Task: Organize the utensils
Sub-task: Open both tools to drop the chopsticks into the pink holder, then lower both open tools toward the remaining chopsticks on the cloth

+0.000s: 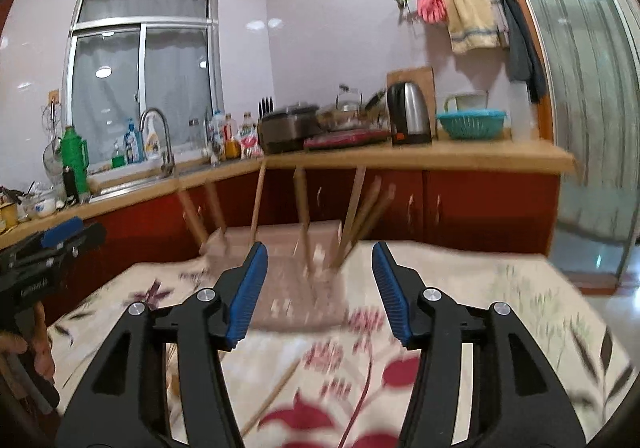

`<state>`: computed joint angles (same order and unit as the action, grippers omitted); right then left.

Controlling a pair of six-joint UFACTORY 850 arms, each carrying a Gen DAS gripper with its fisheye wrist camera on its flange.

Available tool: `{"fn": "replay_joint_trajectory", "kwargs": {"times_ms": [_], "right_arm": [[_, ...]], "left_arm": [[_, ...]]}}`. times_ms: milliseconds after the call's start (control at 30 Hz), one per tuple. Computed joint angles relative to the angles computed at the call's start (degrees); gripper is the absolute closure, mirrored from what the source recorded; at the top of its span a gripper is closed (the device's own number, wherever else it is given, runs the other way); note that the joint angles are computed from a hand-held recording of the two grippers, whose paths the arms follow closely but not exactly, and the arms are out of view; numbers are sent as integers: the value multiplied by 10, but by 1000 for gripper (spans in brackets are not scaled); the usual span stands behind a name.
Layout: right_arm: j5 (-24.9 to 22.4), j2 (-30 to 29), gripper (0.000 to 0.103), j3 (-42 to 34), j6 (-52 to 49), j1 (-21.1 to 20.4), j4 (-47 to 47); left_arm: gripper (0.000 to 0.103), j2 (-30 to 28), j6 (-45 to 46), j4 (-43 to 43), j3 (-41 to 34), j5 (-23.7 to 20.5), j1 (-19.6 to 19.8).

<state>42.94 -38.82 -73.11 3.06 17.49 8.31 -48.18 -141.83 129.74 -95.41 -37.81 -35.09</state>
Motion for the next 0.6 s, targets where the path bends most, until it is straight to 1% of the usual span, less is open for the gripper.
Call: {"fn": "replay_joint_trajectory", "kwargs": {"times_ms": [100, 333, 433, 600], "right_arm": [[14, 2, 50, 34, -13, 16, 15], [8, -11, 50, 65, 32, 43, -13], [-3, -23, 50, 64, 34, 54, -18], [-40, -45, 50, 47, 47, 67, -38]], "left_arm": [[29, 19, -2, -22, 43, -6, -4], [29, 64, -17, -66, 153, -41, -12], [29, 76, -23, -80, 183, -52, -12], [29, 88, -33, -96, 217, -55, -10]]}}
